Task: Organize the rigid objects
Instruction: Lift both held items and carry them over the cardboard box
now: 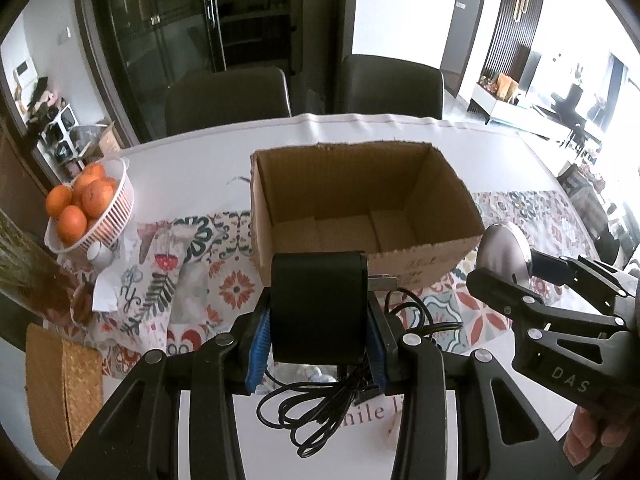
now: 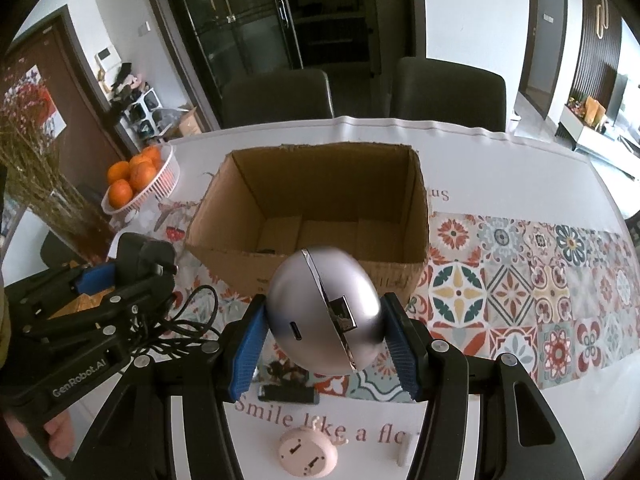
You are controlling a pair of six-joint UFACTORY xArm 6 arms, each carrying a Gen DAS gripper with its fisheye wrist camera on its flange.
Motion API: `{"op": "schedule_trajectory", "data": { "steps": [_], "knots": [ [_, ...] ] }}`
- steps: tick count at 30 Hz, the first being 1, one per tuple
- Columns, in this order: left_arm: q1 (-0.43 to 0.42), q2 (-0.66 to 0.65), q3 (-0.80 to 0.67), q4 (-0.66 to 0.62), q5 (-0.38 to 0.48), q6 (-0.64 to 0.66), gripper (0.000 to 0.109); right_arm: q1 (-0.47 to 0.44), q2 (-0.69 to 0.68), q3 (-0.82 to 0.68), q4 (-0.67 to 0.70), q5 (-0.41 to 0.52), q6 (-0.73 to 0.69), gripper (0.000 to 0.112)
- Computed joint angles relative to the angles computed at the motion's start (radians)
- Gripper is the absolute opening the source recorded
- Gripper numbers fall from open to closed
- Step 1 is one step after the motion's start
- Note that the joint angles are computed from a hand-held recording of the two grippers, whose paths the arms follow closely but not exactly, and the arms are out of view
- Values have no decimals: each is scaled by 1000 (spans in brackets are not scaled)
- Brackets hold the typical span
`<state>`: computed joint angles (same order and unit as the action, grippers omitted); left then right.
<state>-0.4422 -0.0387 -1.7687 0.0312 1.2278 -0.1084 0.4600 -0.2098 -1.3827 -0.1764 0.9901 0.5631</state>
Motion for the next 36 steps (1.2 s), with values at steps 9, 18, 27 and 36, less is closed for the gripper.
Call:
{"op": "schedule_trajectory", "data": {
  "steps": [9, 18, 27, 36],
  "knots": [
    [6, 100, -136, 8, 18, 7, 40, -35, 62, -79, 30, 4, -30, 57],
    [23, 215, -301, -21, 38, 13, 40, -62, 145, -202, 35, 39, -67, 57],
    [24, 329, -437, -11, 14, 16, 41, -86, 231, -320, 32, 98, -99, 57],
    [23, 444, -571, -18, 38, 6, 41, -120, 277, -338, 87, 99, -118, 57]
  ]
}}
